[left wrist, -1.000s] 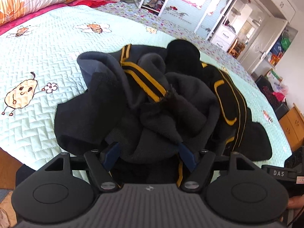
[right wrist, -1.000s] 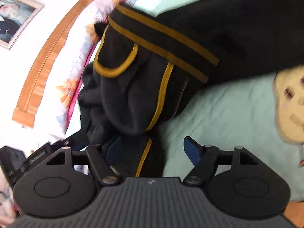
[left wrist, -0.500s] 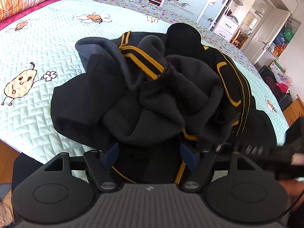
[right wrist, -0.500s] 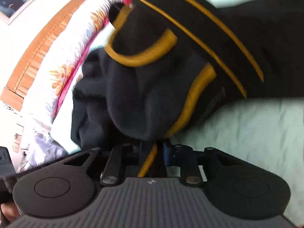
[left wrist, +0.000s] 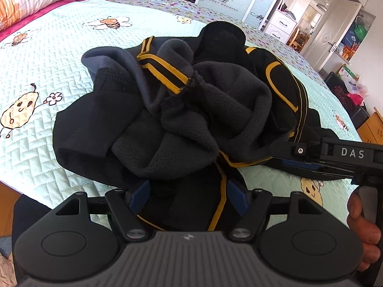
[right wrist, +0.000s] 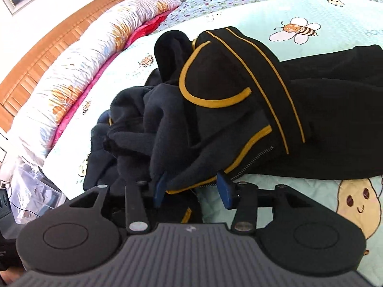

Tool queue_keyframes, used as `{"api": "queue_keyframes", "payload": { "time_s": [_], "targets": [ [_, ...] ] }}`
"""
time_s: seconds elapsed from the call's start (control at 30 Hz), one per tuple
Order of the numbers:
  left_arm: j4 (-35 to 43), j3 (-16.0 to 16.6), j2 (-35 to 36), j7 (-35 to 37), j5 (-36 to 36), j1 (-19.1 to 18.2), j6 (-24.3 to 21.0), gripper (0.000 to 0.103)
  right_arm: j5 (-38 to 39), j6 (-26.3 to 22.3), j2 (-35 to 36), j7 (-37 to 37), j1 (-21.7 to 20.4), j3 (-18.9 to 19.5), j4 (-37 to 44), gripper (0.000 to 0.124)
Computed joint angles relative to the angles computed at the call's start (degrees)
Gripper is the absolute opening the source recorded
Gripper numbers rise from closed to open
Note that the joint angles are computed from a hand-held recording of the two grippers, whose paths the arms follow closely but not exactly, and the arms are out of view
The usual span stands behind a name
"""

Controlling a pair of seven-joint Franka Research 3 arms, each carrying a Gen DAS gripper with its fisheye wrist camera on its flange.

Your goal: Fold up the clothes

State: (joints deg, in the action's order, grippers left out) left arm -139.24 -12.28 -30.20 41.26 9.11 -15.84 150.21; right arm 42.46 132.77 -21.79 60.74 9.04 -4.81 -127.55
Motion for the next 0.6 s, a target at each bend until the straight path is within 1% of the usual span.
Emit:
{"api": "queue_keyframes", "payload": {
  "time_s": [0.13, 0.27, 0.47, 0.6],
  "targets": [
    [0.84, -0.51, 0.61, 0.06, 0.38, -0.17, -0.68, 0.074, -1.00, 0.23, -1.11, -0.37, -0.80, -0.45, -1.70, 0.054],
    [1.80, -0.85, 1.31, 0.25, 0.71, -0.43, -1.57, 0.074, -3.91, 0.30, -1.39, 1.18, -1.58, 0.30, -1.69, 0.054],
    [2.94, -1.21, 2.17, 0.61, 0.94, -0.89, -2.93, 0.074, -6.33, 1.88, -2.02, 1.61, -1.54, 0.65, -1.99, 0.054],
    [3.27, -1.38, 2.40, 0.56, 1.18, -1.00, -3.04, 0.074, -7.50, 3.34, -2.59, 1.53, -1.51, 0.80, -2.69, 0.054]
  ]
}}
